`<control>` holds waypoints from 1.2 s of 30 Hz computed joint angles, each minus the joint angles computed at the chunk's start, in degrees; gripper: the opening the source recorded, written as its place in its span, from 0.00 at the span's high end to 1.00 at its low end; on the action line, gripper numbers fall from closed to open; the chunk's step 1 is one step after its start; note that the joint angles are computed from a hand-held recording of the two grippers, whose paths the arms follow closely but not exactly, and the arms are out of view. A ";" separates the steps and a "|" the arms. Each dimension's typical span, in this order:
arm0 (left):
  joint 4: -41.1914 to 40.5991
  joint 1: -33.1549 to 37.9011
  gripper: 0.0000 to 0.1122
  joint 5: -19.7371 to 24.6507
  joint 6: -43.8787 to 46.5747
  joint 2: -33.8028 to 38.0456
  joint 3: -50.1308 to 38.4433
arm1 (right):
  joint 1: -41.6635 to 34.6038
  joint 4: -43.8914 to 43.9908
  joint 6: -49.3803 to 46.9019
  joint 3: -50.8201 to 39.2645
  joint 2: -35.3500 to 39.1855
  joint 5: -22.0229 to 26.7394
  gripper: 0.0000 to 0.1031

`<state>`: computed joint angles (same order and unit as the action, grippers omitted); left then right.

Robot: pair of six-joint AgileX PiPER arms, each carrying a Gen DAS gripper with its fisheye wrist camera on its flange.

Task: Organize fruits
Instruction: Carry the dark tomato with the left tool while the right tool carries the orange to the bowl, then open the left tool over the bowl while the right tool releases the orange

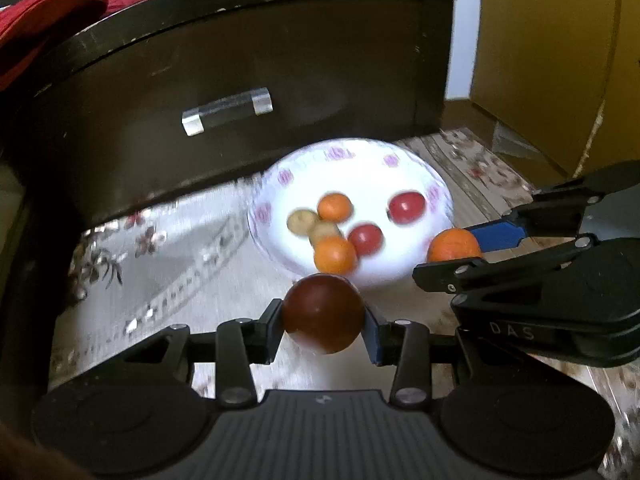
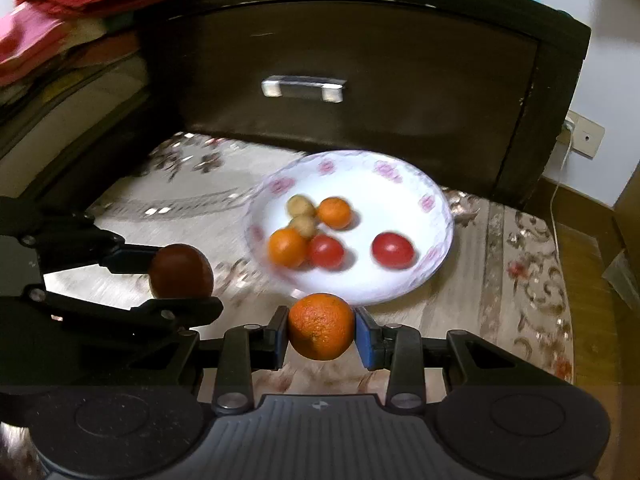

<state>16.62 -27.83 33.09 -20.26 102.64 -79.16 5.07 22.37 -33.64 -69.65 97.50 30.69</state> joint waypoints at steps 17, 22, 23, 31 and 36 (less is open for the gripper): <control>-1.62 3.53 0.60 4.54 5.77 17.91 -24.08 | -2.24 -1.62 1.61 -23.63 18.61 2.21 0.68; -4.16 4.70 0.60 5.02 7.44 20.20 -26.83 | -2.45 -0.74 0.31 -26.94 21.31 2.63 0.68; -3.85 4.69 0.60 4.89 7.47 20.35 -26.91 | -2.43 -0.70 0.15 -27.60 21.84 2.73 0.68; -2.17 4.45 0.59 4.95 6.88 20.63 -27.07 | -2.91 1.40 -1.52 -29.95 23.72 4.15 0.66; -3.07 4.64 0.58 5.19 7.30 20.67 -27.33 | -3.10 1.53 -1.87 -29.93 23.68 4.01 0.64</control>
